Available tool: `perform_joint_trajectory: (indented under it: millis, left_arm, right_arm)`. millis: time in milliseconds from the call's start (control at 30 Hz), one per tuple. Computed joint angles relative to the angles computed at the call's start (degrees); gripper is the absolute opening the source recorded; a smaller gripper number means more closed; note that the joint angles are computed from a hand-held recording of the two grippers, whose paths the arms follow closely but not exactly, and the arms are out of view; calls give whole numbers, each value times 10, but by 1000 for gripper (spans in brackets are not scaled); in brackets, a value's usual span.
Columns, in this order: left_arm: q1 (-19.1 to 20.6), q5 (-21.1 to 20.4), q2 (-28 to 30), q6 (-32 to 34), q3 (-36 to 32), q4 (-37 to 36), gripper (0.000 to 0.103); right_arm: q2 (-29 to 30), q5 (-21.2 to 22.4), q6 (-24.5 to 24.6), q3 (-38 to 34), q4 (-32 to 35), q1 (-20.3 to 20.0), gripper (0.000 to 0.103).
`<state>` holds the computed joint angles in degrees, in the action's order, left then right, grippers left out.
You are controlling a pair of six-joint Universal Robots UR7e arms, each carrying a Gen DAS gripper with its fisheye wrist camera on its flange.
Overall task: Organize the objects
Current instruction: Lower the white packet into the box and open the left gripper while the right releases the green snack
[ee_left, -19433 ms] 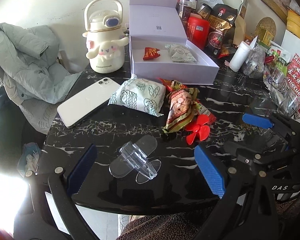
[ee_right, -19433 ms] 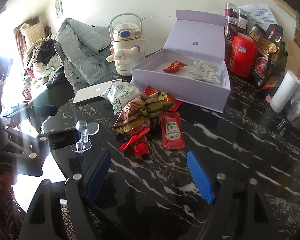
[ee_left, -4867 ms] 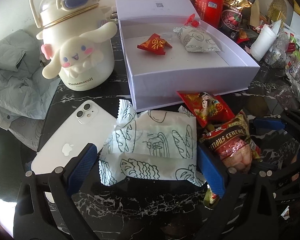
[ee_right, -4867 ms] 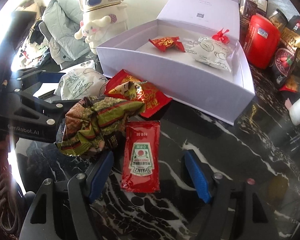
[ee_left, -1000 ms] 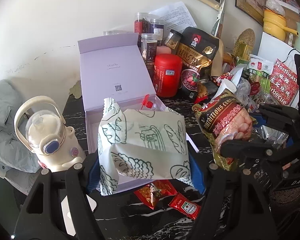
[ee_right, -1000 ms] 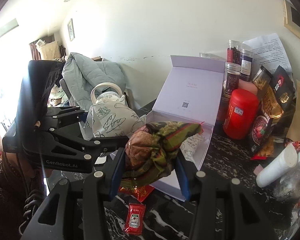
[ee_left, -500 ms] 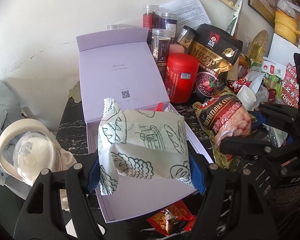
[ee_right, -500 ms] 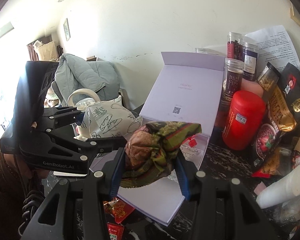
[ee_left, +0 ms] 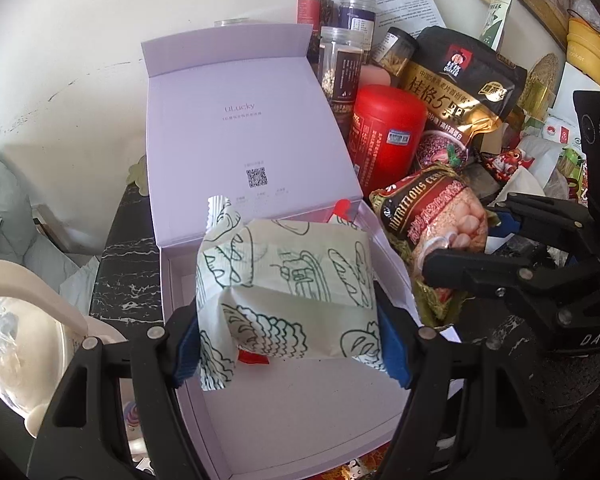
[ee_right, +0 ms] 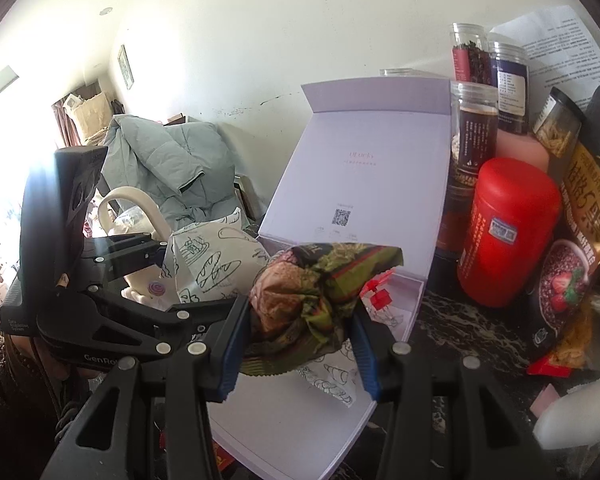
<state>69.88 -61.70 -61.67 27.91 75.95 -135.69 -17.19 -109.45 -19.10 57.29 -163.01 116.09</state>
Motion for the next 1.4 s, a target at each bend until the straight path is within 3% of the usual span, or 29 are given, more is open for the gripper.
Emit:
perform_joint_trajectory:
  millis: [733,1400]
  left_arm:
    - [21,10,6,-21,20,40,71]
    - [19,41,-9,17,66,-10,68]
  right_arm:
    - [10,8,17,5,57,-9,49]
    - [25,-19,46,3,100,-8,49]
